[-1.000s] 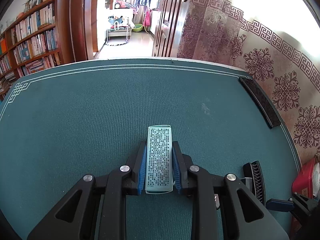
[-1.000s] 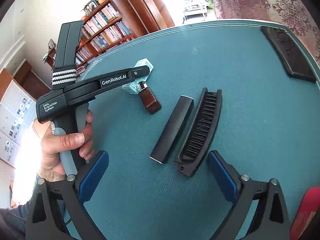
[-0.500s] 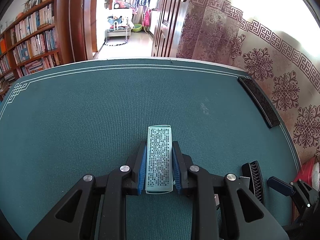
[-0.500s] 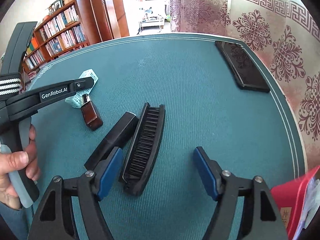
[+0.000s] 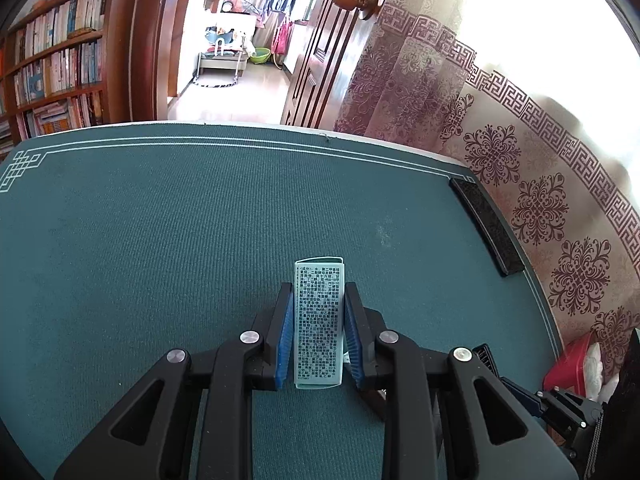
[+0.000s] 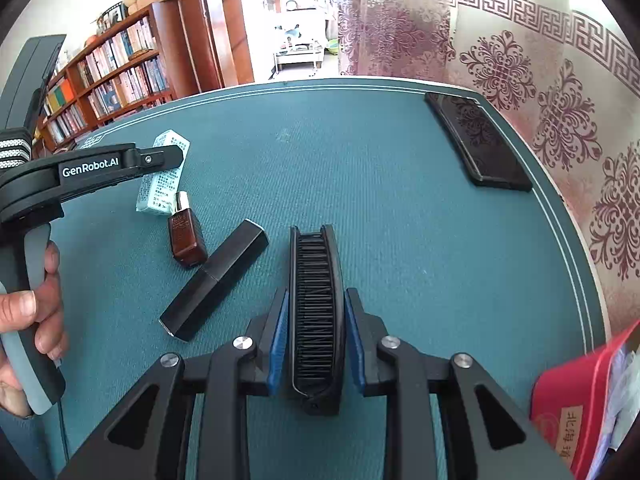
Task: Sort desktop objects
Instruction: 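Grasp the black comb with the right gripper while the left holds the card box, then carry the comb and card box into the red box and open both grippers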
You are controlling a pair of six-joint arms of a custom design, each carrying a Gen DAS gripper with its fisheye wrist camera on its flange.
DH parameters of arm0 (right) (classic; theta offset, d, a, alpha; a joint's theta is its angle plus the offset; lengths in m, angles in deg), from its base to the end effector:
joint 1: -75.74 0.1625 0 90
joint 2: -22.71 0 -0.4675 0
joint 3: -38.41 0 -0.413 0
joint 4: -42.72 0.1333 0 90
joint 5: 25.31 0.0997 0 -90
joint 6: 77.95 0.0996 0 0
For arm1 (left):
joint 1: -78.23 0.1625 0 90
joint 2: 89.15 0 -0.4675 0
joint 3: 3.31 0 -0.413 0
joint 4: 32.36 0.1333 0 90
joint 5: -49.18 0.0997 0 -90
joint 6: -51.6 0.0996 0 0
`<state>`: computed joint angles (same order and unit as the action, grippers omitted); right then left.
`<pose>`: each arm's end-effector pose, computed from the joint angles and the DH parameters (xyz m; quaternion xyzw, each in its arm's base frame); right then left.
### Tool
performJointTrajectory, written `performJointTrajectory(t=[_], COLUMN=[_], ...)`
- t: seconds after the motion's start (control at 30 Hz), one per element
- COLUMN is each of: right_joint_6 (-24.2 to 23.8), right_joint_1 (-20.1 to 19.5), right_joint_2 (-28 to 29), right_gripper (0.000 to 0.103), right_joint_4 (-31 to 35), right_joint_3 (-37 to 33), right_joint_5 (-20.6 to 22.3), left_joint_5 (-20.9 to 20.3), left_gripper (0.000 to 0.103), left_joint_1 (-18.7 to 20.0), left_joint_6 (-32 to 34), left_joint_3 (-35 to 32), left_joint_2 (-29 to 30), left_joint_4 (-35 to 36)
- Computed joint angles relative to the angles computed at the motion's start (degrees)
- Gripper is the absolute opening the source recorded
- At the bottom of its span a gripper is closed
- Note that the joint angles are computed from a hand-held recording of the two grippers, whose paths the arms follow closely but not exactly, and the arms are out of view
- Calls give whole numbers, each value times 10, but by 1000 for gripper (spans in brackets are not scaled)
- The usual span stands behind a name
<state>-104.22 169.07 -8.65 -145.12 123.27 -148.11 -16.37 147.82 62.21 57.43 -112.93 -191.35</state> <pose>0.1242 -0.7688 0.0836 0.1239 -0.8861 0.3028 0.3282 -0.1470 -0.8954 0.0787 0.1949 0.9208 -0.2860 0.1798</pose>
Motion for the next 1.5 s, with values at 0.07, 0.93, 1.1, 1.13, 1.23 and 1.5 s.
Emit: performJointTrajectory(t=[0.07, 0.93, 1.1, 1.13, 1.23, 1.5], right_joint_6=[4, 42, 52, 22, -5, -2], right_joint_1=[0, -3, -10, -4, 1, 7], right_joint_2=[-10, -46, -6, 5, 9, -36], right_gripper=[30, 81, 50, 47, 29, 29], right_joint_4=[-19, -67, -2, -26, -43, -116], right_joint_3=[17, 65, -1, -9, -1, 86], right_joint_5=[3, 15, -23, -41, -45, 1], left_joint_5=[0, -54, -49, -48, -47, -47], left_gripper=[26, 26, 26, 26, 26, 26], left_joint_1=[0, -30, -28, -29, -30, -42], left_joint_6=[0, 27, 21, 22, 25, 42], left_joint_3=[1, 76, 70, 70, 71, 93], left_joint_2=[-3, -52, -49, -48, -47, -54], left_joint_4=[-6, -88, -79, -79, -81, -102])
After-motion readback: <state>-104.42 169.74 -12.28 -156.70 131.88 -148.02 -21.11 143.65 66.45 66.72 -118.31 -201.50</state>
